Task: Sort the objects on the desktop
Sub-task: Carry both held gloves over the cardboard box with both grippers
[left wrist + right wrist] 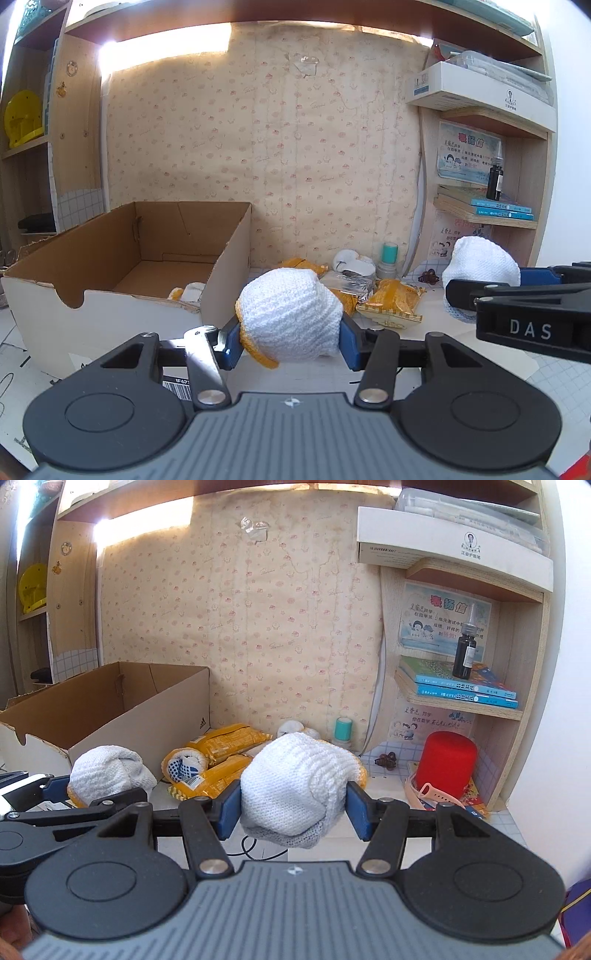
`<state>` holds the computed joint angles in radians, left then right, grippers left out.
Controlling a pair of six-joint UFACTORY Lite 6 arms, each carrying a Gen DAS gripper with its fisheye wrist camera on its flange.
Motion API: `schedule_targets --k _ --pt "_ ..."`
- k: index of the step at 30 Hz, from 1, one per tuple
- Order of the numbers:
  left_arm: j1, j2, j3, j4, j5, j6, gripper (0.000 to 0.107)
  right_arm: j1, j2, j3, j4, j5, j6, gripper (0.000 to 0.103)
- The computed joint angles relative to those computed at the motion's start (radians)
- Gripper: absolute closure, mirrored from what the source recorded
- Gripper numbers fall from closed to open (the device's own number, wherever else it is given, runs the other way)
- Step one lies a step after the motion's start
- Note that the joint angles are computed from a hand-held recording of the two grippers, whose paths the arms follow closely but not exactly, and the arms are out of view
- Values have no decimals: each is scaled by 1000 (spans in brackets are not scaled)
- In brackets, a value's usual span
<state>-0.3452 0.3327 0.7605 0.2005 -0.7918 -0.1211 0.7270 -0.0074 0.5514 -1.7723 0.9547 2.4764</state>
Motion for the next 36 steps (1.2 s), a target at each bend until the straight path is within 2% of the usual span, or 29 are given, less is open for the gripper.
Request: schedule_targets --k 4,16,24,36 --pt "8 -60 -47 -16 -33 25 54 30 -10 15 20 21 -28 45" --pt "87 -165 -93 29 -46 -10 54 75 11 119 24 42 -114 45" --pt "174 -182 -84 68 -50 -47 54 70 89 253 -21 2 -170 45" --pt "314 -86 41 134 -15 -129 54 40 295 526 -81 -117 -250 45"
